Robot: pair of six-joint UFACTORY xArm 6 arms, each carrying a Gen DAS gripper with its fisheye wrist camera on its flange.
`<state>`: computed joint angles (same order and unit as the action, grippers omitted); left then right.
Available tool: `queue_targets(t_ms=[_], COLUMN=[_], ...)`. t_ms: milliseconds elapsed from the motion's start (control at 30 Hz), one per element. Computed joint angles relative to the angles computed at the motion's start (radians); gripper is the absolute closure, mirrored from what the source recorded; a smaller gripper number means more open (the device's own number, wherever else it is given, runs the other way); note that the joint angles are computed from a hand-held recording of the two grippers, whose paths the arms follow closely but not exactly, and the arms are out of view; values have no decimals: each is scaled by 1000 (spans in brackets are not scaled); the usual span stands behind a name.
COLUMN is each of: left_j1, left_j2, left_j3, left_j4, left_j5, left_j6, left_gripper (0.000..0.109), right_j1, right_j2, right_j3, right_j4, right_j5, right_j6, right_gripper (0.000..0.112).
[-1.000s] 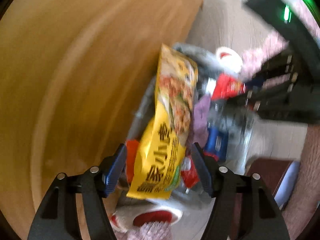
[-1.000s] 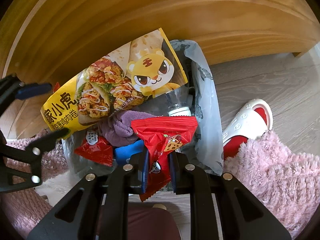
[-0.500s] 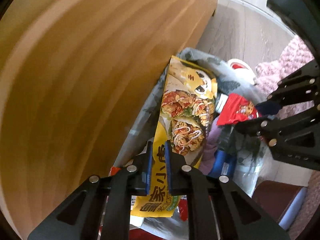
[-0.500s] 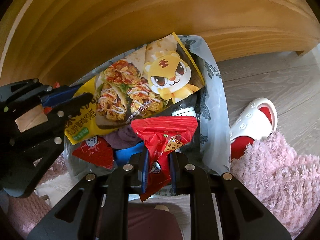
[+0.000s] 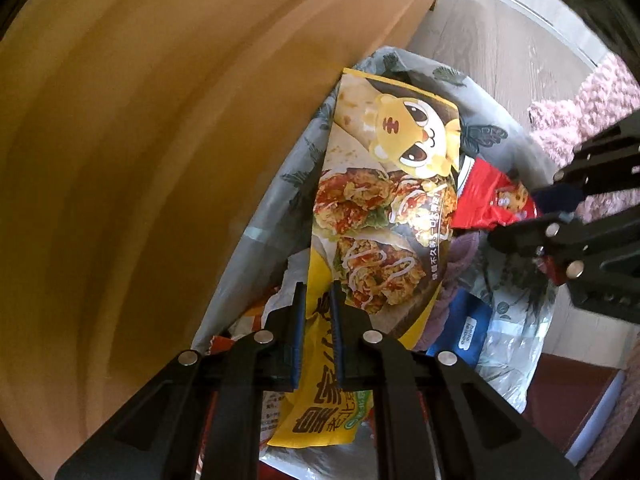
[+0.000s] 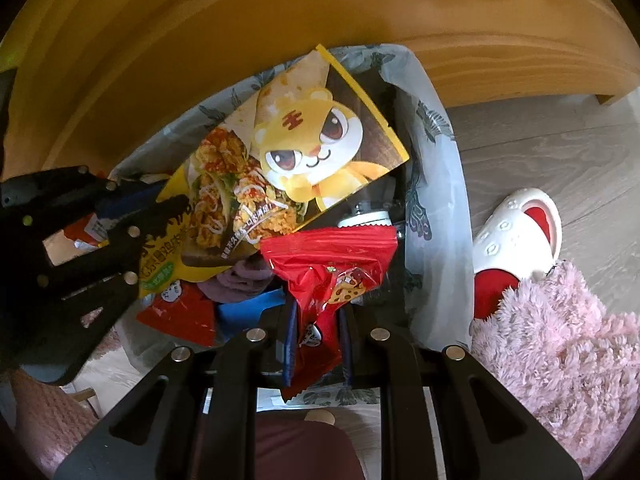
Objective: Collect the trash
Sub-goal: 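Lower both tools into the bin and open them to drop the bags, then raise both open tools up out of the bin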
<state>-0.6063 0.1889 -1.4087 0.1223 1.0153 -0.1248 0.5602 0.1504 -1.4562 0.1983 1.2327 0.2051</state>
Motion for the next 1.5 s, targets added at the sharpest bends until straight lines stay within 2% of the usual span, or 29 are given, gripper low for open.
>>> queue_targets(t_ms=[300,367,433,600,667,967,1133,1400,1500], left_j1=[24,37,37,38,31,49,26,15,12], left_j2=[-49,-73,-88,-134,-133,-222,-245,-277,-291], left_j3=[4,16,21,44,43,118,129,140,147], left_j4=[-64,-85,-84,-80,-74,-72,-40,-13,-1], left_j5=[-6,-4,-8,-19,-32,-85,-89,-80,-83], left_j6=[3,11,7,-17,-47,-106,-159,-228,-249], left_gripper=[96,95,91,82,72,56,50,46,44], right_j1=[5,-2,-8,-14,-22,-15,4,28,27], right_j2=[-8,-5,-3,-32,-41,-48,-49,-81,-96], right_j3=[18,13,5,34,48,24,6,16,21], right_j4=[11,27,25,19,14,-13,-37,-89,-92], right_j5=[13,32,48,19,8,3,11,-2,-5], right_j6=[6,16,25,25,16,15,22,44,49], right_gripper=[93,90,82,68,66,56,47,37,37])
